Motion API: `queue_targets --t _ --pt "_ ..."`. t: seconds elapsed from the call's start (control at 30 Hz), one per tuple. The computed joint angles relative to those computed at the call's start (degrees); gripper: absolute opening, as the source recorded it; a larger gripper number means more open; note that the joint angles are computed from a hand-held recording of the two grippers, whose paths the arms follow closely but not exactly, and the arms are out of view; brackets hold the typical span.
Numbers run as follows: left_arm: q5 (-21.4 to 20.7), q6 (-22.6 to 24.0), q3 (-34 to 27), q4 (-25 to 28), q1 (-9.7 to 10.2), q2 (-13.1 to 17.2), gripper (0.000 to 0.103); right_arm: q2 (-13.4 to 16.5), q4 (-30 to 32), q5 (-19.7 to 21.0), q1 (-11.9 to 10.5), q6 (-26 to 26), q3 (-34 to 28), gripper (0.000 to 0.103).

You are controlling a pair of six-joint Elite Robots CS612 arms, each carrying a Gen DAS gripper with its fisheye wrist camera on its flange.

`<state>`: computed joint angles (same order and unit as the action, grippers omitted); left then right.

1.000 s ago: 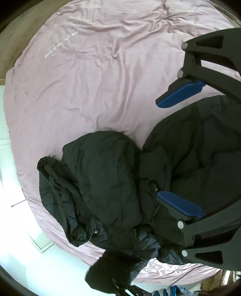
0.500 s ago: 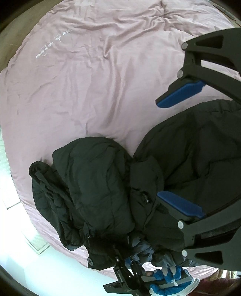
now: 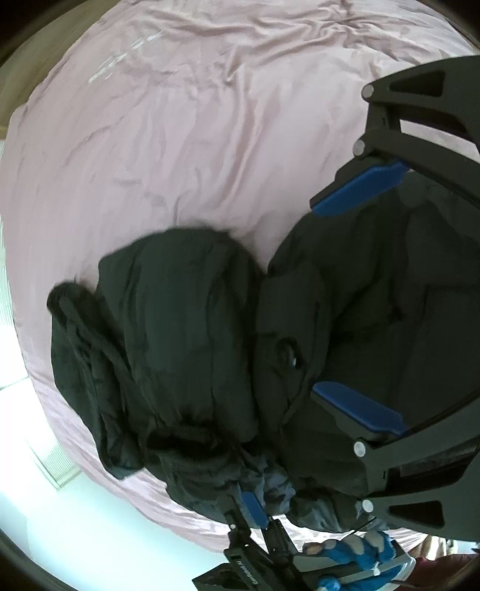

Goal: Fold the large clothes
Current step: 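Lay the sleeve across the jacket body and open the left gripper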

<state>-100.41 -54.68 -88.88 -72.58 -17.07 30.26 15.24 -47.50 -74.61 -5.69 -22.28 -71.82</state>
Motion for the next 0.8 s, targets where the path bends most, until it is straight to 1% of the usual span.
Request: queue_targets --t 0.13,0.27,0.37,0.43,0.57,0.67,0.8 --pt "3.1 1.7 -3.4 5.7 0.14 0.5 0.058 -0.1 -0.4 0.7 1.5 -1.0 0.1 0.093" --pt "7.8 3.6 -6.0 12.8 0.64 0.1 0.058 -0.5 -0.8 1.7 3.3 -1.9 0.8 0.093" --pt "10.5 5.7 -6.6 15.5 1.36 -0.5 0.058 -1.1 -1.4 2.8 4.8 -3.3 1.8 0.092" --pt "11.6 6.8 -6.6 15.7 2.01 -0.9 0.058 -1.6 -2.7 3.7 5.9 -4.7 2.7 0.092" --pt "13.2 9.3 -4.9 14.5 3.35 -2.0 0.058 -2.9 -6.1 5.7 8.0 -6.9 5.5 0.093" --pt "13.9 11.1 -2.6 11.8 3.97 -3.0 0.058 -3.8 -9.8 7.1 9.5 -8.1 8.2 0.093" --pt "14.6 13.4 0.9 8.4 4.47 -3.9 0.059 -4.9 -14.7 8.0 11.0 -8.0 12.2 0.093"
